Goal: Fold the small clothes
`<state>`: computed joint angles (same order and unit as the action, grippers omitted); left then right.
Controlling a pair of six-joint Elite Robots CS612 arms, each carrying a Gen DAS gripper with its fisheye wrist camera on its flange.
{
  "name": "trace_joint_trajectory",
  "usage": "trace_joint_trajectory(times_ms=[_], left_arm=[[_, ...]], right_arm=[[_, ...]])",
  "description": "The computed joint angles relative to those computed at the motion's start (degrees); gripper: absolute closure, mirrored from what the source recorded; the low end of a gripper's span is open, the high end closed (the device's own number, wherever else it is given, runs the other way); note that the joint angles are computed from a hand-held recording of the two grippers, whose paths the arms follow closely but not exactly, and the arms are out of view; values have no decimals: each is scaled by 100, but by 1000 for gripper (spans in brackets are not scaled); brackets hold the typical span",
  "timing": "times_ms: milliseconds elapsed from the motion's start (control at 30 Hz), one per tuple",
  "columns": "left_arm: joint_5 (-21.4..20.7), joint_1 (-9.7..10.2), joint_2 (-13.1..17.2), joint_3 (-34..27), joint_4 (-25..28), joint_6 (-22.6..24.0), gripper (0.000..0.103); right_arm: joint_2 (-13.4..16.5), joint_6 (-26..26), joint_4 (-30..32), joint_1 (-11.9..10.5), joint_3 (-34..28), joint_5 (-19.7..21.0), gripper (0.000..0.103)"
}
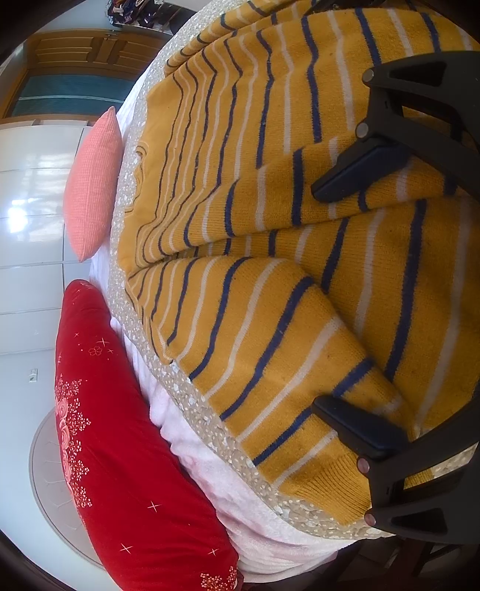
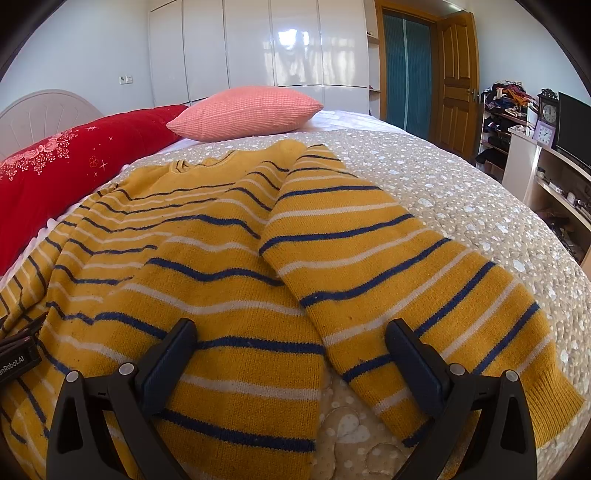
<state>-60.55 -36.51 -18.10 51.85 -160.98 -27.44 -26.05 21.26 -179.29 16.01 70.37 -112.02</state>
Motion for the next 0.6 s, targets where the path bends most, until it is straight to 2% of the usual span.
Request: trace_joint_trajectory(times_ms=[600], left_arm=[[130, -35, -55, 154, -187, 31, 0]], right_arm=[[30, -139, -59, 61, -1, -202, 0]])
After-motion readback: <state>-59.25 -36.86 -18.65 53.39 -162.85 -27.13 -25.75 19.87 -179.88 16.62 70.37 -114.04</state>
